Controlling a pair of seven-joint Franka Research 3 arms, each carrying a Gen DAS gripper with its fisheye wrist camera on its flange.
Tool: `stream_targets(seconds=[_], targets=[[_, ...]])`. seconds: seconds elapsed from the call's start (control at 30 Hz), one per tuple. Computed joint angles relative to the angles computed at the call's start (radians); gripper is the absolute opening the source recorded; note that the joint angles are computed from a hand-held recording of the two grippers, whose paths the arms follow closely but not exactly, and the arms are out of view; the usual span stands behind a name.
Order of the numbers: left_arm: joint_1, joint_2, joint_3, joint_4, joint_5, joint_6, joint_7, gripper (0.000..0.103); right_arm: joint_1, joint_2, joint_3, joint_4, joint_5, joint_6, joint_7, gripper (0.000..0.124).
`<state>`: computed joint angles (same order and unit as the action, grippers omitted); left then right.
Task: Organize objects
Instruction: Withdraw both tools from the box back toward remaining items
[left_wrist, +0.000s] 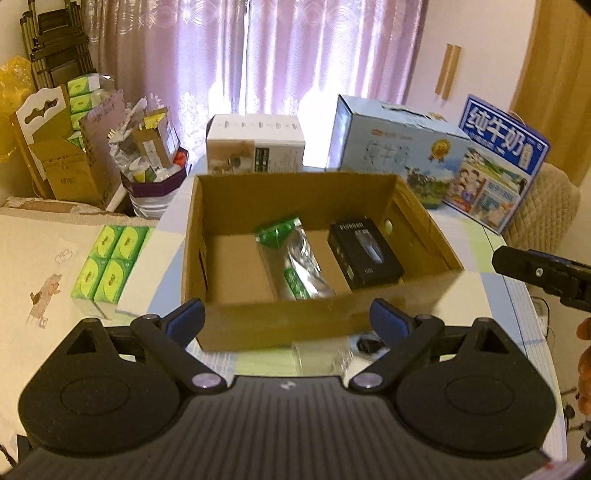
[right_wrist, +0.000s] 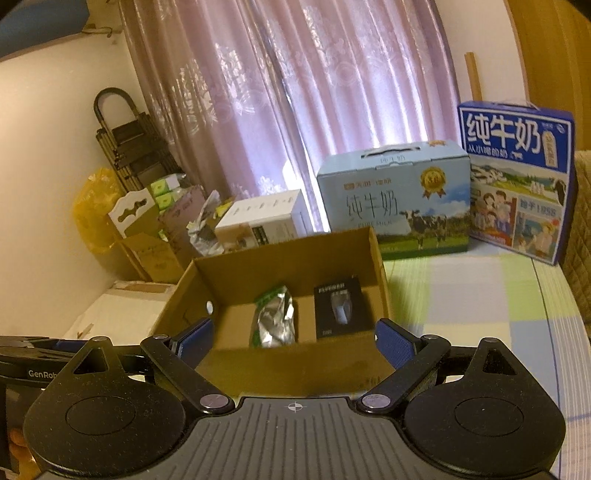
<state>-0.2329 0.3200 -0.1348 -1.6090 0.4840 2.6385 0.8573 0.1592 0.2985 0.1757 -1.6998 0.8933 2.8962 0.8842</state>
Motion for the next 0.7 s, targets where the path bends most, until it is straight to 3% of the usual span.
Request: stream_targets(seconds=[0.37, 0.7], targets=[[0.016, -0.131, -0.037, -0.198, -0.051, 0.027, 0.025, 0.094, 0.03, -0.138, -0.028, -0.191, 0.057, -0.013, -0.025, 0.091], [0.023, -0.184, -0.069, -0.307, -0.145, 0.018, 0.101, 0.094, 0.07, -0.192, -0.074, -0.307, -0.034, -0.052, 0.08, 0.091]])
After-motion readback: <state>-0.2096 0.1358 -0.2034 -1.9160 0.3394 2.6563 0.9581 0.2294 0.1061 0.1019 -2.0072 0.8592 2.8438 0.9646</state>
